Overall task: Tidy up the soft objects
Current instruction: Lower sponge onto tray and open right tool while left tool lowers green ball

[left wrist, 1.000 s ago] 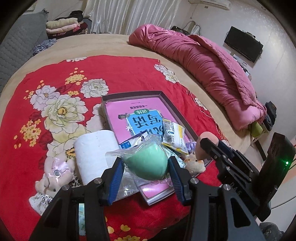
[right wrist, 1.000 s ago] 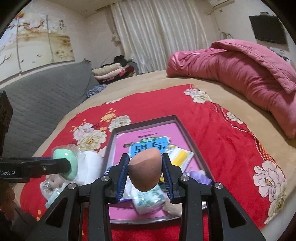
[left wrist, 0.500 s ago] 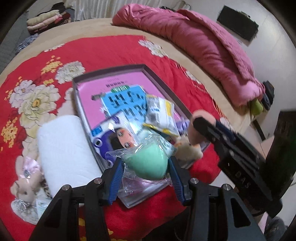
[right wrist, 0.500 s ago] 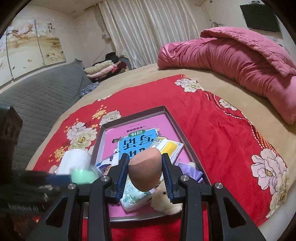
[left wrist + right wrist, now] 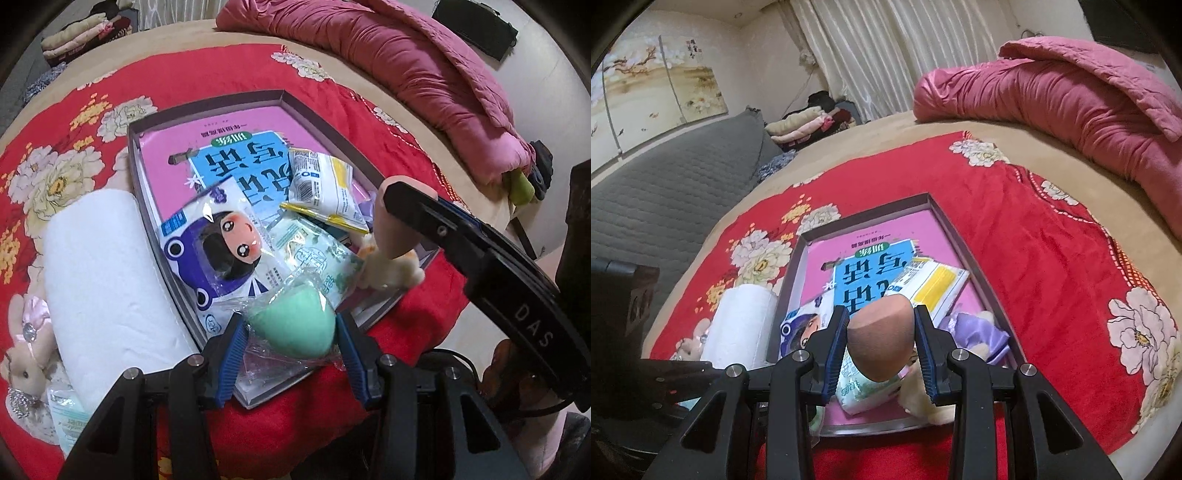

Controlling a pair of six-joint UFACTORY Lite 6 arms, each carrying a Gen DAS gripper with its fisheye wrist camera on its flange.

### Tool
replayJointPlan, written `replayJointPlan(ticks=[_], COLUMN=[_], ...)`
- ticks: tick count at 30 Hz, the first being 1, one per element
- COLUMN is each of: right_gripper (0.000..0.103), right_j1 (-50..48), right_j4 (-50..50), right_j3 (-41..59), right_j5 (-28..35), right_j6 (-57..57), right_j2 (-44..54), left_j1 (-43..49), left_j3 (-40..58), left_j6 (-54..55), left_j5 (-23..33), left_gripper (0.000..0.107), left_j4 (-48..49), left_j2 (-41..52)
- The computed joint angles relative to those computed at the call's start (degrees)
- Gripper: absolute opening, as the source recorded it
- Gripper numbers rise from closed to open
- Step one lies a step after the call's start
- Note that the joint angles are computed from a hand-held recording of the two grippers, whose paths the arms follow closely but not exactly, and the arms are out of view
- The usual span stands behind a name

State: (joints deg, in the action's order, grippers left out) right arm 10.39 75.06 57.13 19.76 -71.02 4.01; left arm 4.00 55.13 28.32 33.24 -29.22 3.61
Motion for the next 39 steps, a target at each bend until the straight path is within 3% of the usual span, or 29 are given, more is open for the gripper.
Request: replayJointPlan(ticks=[9,14,34,39], right_gripper=[0.037,0.037,0.044,0.057], right_j1=[3.7,4.48,3.06,3.23], right_j4=[-16.91,-32.39,-31.18,-31.08], right_j3=[3.22,5.97,6.42,5.26], right_j5=[-0.4,1.2,2.89,1.75], right_j6=[14.17,29.02,28.01,28.35], right_j2=[3.57,6.21,7.44,5.9], left_j1=[1.16,1.12,1.5,1.66], left_j3=[-1.61,-2.1,-3.05,-2.98], left_j6=[2.52,2.61,3.72,3.48], left_j5=[-0.71,-1.26,-2.12,-1.92], left_gripper=[0.05,0.05,0.05,0.051], left_j4=[-3.39,-3.73,-5.28,-5.29], left_j2=[-0.42,-0.76,-1.09,-0.98])
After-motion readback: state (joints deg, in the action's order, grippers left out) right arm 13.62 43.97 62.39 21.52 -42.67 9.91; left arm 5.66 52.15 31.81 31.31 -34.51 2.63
